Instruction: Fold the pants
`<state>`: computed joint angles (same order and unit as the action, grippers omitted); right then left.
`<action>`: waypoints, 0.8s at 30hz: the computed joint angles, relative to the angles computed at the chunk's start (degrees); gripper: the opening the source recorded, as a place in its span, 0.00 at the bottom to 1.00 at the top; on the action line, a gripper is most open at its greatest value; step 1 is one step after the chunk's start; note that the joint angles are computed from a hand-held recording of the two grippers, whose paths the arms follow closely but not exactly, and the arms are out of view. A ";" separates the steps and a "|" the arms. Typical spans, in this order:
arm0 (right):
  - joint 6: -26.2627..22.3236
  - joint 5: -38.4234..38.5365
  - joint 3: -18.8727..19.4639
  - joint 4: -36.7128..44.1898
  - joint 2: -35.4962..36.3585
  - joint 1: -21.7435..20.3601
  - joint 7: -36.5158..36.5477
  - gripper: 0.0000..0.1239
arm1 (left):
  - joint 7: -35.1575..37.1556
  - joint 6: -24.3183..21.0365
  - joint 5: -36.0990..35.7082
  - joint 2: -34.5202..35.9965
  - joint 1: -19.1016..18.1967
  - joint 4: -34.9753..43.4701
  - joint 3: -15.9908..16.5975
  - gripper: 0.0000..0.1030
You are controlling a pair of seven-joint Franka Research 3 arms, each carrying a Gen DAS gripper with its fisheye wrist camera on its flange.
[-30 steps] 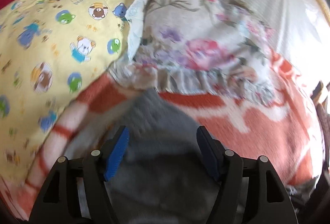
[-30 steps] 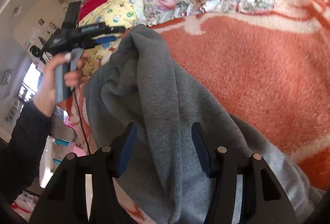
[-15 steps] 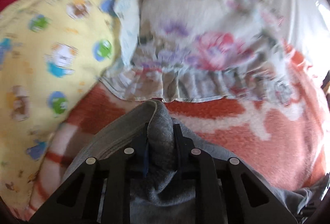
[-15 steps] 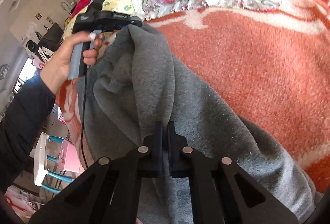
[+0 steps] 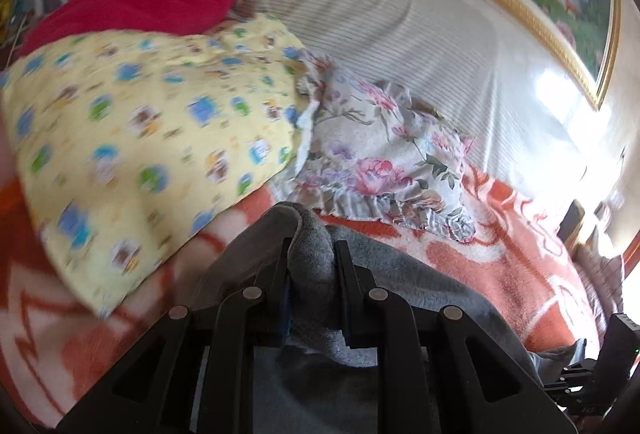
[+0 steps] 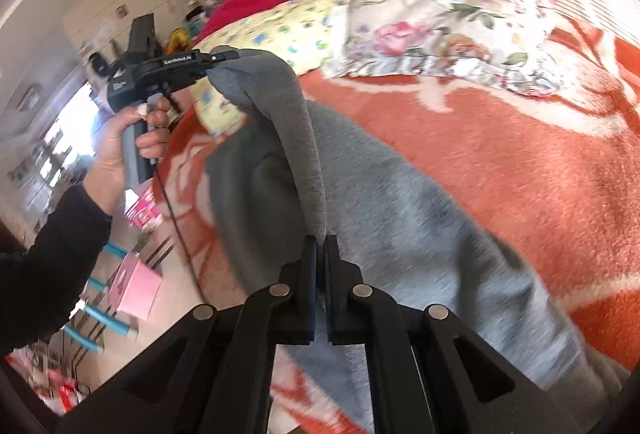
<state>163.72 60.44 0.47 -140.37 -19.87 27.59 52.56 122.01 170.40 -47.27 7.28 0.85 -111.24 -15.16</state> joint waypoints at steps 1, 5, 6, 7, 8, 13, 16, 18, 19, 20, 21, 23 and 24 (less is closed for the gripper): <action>-0.31 -0.23 0.31 -0.45 -0.44 0.36 -0.41 0.03 | 4.06 0.67 -5.08 -1.07 1.15 -1.53 -1.03 0.18; -1.66 -2.55 1.67 -1.44 -0.82 1.30 -0.05 0.03 | 23.02 -1.79 -30.04 -4.03 2.80 -5.04 -0.41 0.18; -1.87 -3.55 2.19 -1.45 -0.44 1.43 0.41 0.03 | 26.40 -2.13 -34.31 -4.32 2.54 -5.78 0.32 0.18; -2.07 -4.44 2.54 -1.35 -0.05 1.53 0.89 0.03 | 28.60 -2.30 -36.86 -4.51 2.08 -6.36 1.05 0.18; -2.40 -5.47 2.94 -1.18 0.68 1.69 1.27 0.03 | 31.07 -2.07 -39.65 -4.42 1.54 -6.90 1.74 0.18; -3.77 -9.58 4.25 -0.32 4.01 1.56 4.53 0.03 | 36.27 -2.60 -46.69 -3.90 -0.90 -8.75 5.40 0.18; -4.14 -10.66 4.33 0.17 5.47 1.39 5.21 0.03 | 36.96 -2.57 -48.22 -3.51 -1.68 -9.83 6.59 0.21; -4.85 -11.18 4.35 0.44 6.15 1.09 6.07 0.03 | 36.69 -2.56 -48.43 -3.77 -1.95 -10.94 6.99 0.24; -5.10 -11.20 4.32 0.36 6.12 1.01 6.17 0.03 | 36.45 -1.89 -48.37 -4.05 -2.17 -11.59 7.06 0.24; -5.27 -11.22 4.37 0.25 6.05 0.97 6.33 0.03 | 36.25 -1.42 -48.32 -4.25 -2.36 -11.95 7.12 0.26; -5.58 -11.37 4.35 0.40 6.16 0.85 6.54 0.03 | 35.88 -1.12 -48.42 -4.77 -2.48 -12.63 7.21 0.29; -6.71 -11.08 4.09 0.97 6.35 0.77 6.57 0.06 | 35.13 -0.66 -49.32 -6.14 -2.59 -14.20 7.45 0.41; -7.13 -10.97 4.09 1.21 6.53 0.68 6.63 0.06 | 33.94 -0.31 -49.20 -6.84 -2.67 -14.91 7.54 0.51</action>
